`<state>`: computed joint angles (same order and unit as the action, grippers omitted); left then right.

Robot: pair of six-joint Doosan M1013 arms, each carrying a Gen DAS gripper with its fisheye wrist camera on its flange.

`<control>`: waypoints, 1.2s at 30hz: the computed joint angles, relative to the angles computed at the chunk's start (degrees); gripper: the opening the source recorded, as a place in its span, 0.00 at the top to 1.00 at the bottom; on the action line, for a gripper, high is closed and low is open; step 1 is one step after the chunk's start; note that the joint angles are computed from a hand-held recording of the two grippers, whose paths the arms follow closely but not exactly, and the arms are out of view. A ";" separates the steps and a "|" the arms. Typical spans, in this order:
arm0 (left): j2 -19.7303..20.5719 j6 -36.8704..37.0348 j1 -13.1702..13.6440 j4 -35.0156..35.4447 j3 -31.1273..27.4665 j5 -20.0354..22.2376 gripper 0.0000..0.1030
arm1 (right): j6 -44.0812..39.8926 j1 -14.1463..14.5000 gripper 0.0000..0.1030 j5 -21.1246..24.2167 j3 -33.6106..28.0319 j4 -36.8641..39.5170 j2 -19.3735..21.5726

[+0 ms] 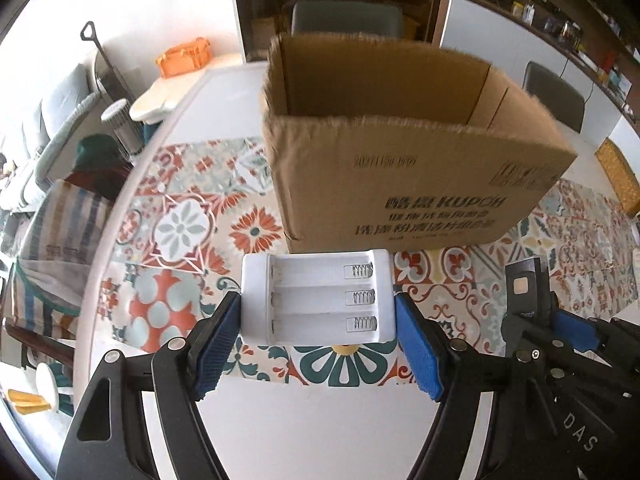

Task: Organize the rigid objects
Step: 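Carry the battery charger with the left tool and black device with the right tool into the box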

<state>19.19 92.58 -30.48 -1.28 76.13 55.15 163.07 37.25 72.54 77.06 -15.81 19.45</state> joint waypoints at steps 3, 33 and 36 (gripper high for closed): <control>-0.92 0.38 0.46 -0.50 0.10 -1.17 0.27 | 0.78 0.83 0.69 0.63 -0.39 -2.19 -0.87; -3.83 4.94 0.35 -3.91 -5.10 -9.37 0.27 | 4.71 3.67 0.69 0.81 -6.38 -22.85 -3.56; -3.09 5.14 0.19 -3.59 -6.27 -9.53 0.27 | 4.05 3.21 0.69 0.77 -6.96 -23.50 -3.25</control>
<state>16.10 97.72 -30.29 -4.86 69.86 45.62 167.12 40.46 73.30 70.10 -39.31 16.20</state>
